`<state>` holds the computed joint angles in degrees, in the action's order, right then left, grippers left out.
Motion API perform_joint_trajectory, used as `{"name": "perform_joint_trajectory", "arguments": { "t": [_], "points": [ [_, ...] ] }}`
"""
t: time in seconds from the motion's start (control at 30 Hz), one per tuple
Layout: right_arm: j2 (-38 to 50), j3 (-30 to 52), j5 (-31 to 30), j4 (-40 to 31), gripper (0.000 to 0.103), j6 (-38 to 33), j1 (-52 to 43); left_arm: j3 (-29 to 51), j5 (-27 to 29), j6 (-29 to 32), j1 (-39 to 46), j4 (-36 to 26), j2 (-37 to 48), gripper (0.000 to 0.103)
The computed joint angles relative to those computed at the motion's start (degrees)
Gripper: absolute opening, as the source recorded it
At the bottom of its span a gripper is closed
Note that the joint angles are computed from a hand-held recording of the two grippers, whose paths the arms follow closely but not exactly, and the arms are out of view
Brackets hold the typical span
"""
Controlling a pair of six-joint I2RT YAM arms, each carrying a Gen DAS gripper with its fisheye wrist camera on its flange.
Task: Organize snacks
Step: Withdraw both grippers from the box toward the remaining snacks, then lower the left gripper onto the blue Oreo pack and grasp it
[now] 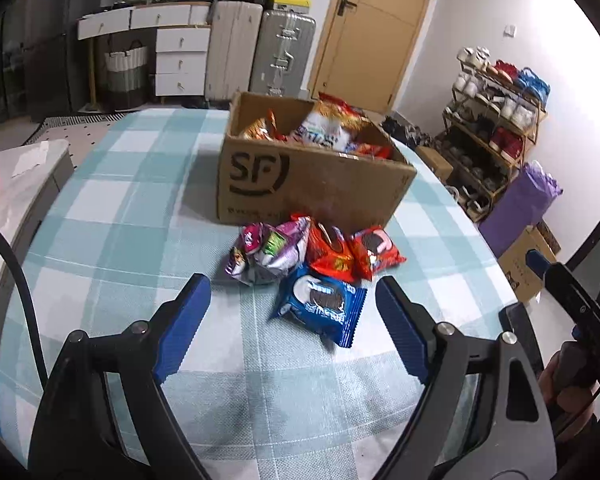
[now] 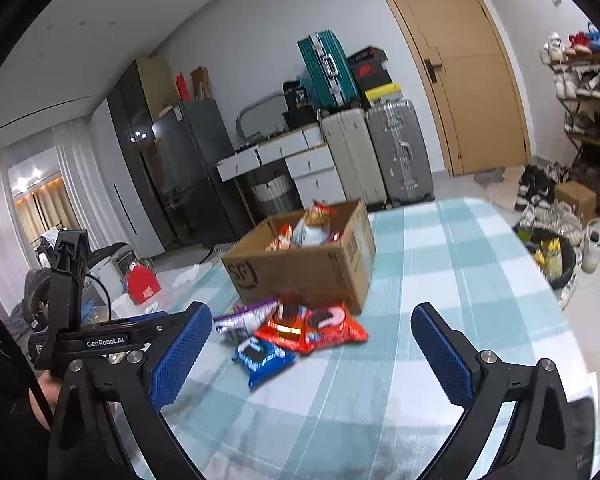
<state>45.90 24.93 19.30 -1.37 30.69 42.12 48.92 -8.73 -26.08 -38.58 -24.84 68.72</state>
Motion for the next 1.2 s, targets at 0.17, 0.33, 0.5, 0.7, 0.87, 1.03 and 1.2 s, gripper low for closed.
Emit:
{"name": "perform_joint_trajectory", "arguments": {
  "t": [0.17,0.33,0.5,0.7,0.87,1.03,1.2],
  "points": [
    [3.27,-1.37,-2.92,2.58,0.102,1.13,-1.79,0.79,1.61,-0.60,0.37,2.12,5.97,0.085],
    [6.53,-2.26,-5.93,6.18,0.102,1.51,-3.11,1.55,3.07,0.37,0.55,4.29,11.64,0.085],
    [9.95,-2.92,-7.68,10.20,0.102,1.41,-4.52,3.83,4.55,1.03,0.77,5.01,17.24,0.085],
    [13.42,-3.40,-11.64,13.51,0.102,1.49,-7.33,7.98,5.13,1.73,0.02,5.06,24.13,0.085],
    [15.71,-4.00,-14.76,15.56,0.102,1.83,-9.59,12.62,3.52,2.07,-1.38,3.90,29.70,0.089],
    [18.58,-4.24,-17.13,17.49,0.102,2.90,-11.40,16.34,1.45,0.46,-1.18,4.08,33.38,0.101],
    [20.06,-4.34,-19.06,18.61,0.102,3.05,-12.84,20.45,3.59,1.21,-0.10,2.60,37.26,0.101]
  ]
}}
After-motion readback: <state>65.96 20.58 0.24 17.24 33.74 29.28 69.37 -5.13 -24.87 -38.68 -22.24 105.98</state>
